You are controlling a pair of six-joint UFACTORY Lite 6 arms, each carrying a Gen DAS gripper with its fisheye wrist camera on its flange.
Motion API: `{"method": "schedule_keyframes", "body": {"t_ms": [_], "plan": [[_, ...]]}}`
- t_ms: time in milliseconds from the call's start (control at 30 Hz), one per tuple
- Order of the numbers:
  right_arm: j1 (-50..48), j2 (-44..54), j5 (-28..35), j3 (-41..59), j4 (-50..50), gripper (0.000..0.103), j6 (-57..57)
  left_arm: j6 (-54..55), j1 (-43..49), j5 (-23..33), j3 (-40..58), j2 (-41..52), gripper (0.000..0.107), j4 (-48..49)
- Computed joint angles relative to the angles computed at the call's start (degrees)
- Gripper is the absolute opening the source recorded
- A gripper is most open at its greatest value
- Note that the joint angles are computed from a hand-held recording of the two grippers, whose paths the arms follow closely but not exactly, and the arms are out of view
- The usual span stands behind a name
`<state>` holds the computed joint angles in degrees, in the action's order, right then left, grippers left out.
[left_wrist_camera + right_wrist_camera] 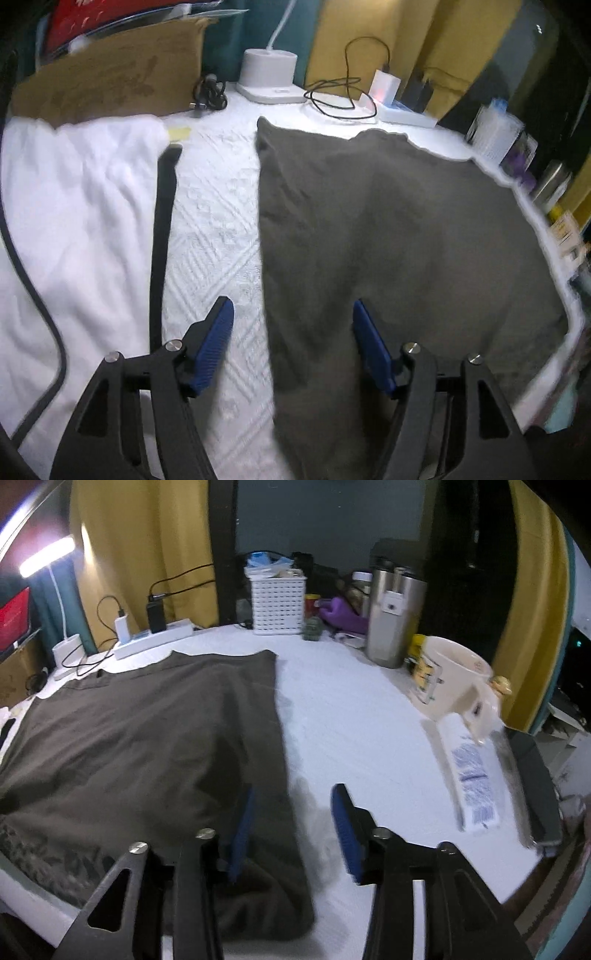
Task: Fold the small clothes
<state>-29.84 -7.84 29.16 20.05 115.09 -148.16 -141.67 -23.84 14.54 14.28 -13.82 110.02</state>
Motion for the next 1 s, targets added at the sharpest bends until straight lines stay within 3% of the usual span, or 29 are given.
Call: {"method": "schedule_keyframes", "body": {"t_ms": [33, 67, 167, 333, 433, 500, 733, 800, 900, 1000], "plan": [[1.7, 0.5, -0.1, 0.5, 0.8, 0.069, 0.1, 3.7, -0.6, 0.8, 1.1, 1.6, 0.067, -3.3], [3.3, 1.3, -0.2, 1.3, 1.6, 0.073, 0.2, 6.0, -1.5, 2.1, 2.2, 3.2, 0.067, -5.1], [8.3, 4.8, -2.2, 4.6, 5.8, 0.074, -1.3, 7.9, -1.8, 5.1, 4.8, 7.9, 0.067, -5.5], [15.2, 12.7, -6.5, 13.2, 13.7, 0.074, -4.6, 9.8, 1.1, 5.3, 7.7, 10.4, 0.067, -7.6], [17.9, 17.9, -8.7, 19.3, 16.1, 0.074, -5.5, 14.7, 4.2, 2.3, 9.9, 10.9, 0.067, -11.9], [19.2, 21.3, -9.9, 23.6, 15.8, 0.074, -4.3, 11.6, 7.1, -0.7, 10.8, 10.0, 0.067, -7.2], [21.8, 36.0, -13.0, 43.5, -2.1, 0.074, 15.0, -4.2, 12.2, -2.8, 22.9, 19.8, 0.067, 17.8], [22.8, 40.7, -13.7, 50.3, -9.4, 0.074, 22.8, 1.8, 13.9, -4.1, 29.5, 26.1, 0.067, 14.4], [24.3, 47.5, -14.8, 60.2, -23.0, 0.074, 36.4, 19.8, 16.6, -4.7, 37.8, 34.4, 0.067, -1.4], [25.9, 55.9, -15.4, 71.6, -40.9, 0.073, 54.3, 25.0, 18.8, -5.8, 42.7, 39.1, 0.067, -5.8]]}}
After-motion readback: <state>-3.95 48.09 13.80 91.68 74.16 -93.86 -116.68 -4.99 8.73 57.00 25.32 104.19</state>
